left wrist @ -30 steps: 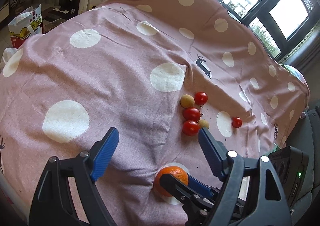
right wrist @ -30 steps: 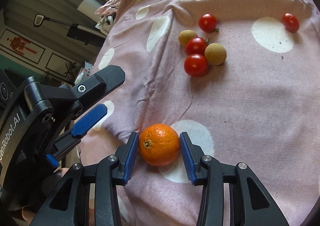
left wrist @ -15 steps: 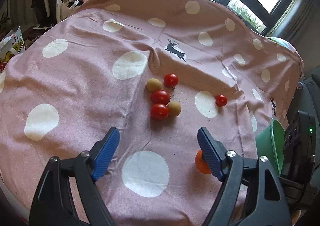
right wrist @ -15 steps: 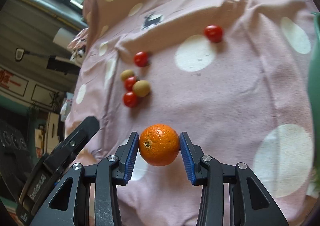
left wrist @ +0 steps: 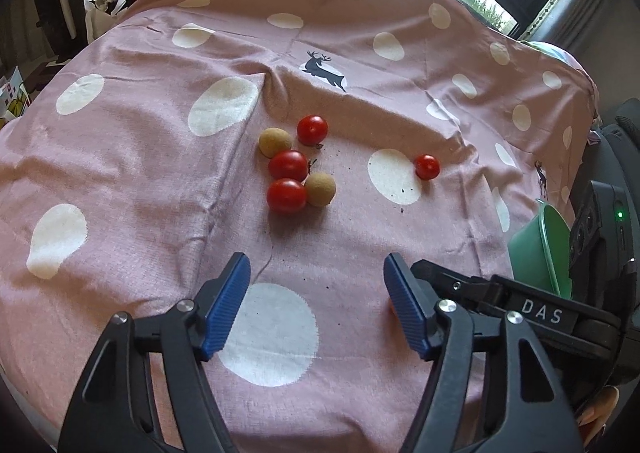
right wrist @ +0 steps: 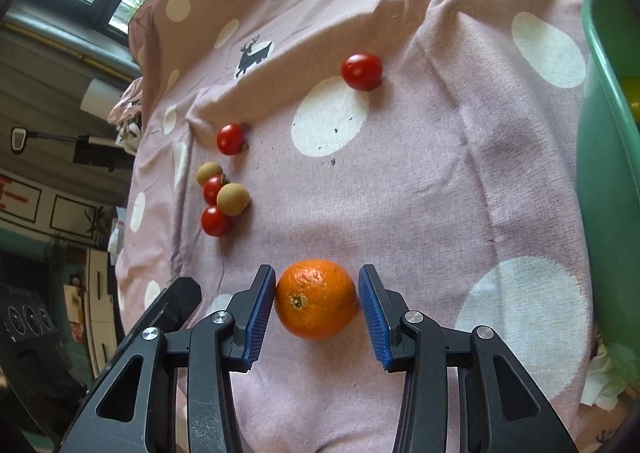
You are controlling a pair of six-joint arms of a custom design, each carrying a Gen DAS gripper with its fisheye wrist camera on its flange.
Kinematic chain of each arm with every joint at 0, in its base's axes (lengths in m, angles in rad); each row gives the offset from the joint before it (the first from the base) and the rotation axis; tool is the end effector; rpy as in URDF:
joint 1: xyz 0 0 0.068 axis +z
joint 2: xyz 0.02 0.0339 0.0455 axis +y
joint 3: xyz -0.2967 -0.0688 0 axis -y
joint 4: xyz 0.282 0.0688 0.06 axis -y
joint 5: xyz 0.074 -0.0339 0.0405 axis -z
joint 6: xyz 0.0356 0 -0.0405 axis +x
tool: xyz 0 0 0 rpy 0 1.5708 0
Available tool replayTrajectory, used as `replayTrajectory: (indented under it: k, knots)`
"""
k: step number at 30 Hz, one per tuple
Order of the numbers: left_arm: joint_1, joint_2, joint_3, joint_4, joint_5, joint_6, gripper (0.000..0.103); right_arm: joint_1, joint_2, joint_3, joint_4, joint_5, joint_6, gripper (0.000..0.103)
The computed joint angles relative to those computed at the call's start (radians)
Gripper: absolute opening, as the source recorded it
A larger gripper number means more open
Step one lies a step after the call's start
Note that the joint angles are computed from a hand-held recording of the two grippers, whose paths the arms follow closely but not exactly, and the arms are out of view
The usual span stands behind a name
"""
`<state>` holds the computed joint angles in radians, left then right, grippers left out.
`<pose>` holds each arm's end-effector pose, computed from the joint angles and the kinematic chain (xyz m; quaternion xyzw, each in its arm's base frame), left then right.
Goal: Organize fruits
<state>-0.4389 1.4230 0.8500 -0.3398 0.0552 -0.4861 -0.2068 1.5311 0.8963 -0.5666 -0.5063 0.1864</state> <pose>0.2823 -0.1347 0.2178 -0.0134 0.9460 -0.1675 0.2774 0.3058 -0.0465 0.1930 0.1408 0.9423 0.2444 0.1803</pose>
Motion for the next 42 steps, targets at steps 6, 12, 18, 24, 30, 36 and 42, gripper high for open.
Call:
replayTrajectory:
  k: [6,12,18,24,30,36,42]
  knots:
    - [-0.034,0.022,0.009,0.002,0.055,0.046,0.064,-0.01,0.003,0.003,0.005,-0.001,0.003,0.044]
    - [-0.066,0.068,0.029,0.0,0.111,0.059,0.064,-0.017,0.006,0.002,0.016,-0.006,0.012,0.044]
    - [-0.098,0.118,0.049,0.008,0.149,0.054,0.053,-0.03,0.02,0.007,0.015,-0.029,0.019,0.044]
    - [-0.122,0.157,0.069,0.001,0.161,0.061,0.05,-0.034,0.028,0.01,0.013,-0.044,0.017,0.044]
    - [-0.127,0.171,0.071,0.02,0.153,0.064,0.044,-0.036,0.039,0.015,0.006,-0.058,0.01,0.044]
    - [-0.127,0.171,0.063,0.04,0.157,0.063,0.04,-0.025,0.049,0.018,0.007,-0.076,0.01,0.044]
    - [-0.129,0.156,0.057,0.05,0.164,0.056,0.04,-0.034,0.036,0.006,0.015,-0.084,0.014,0.044]
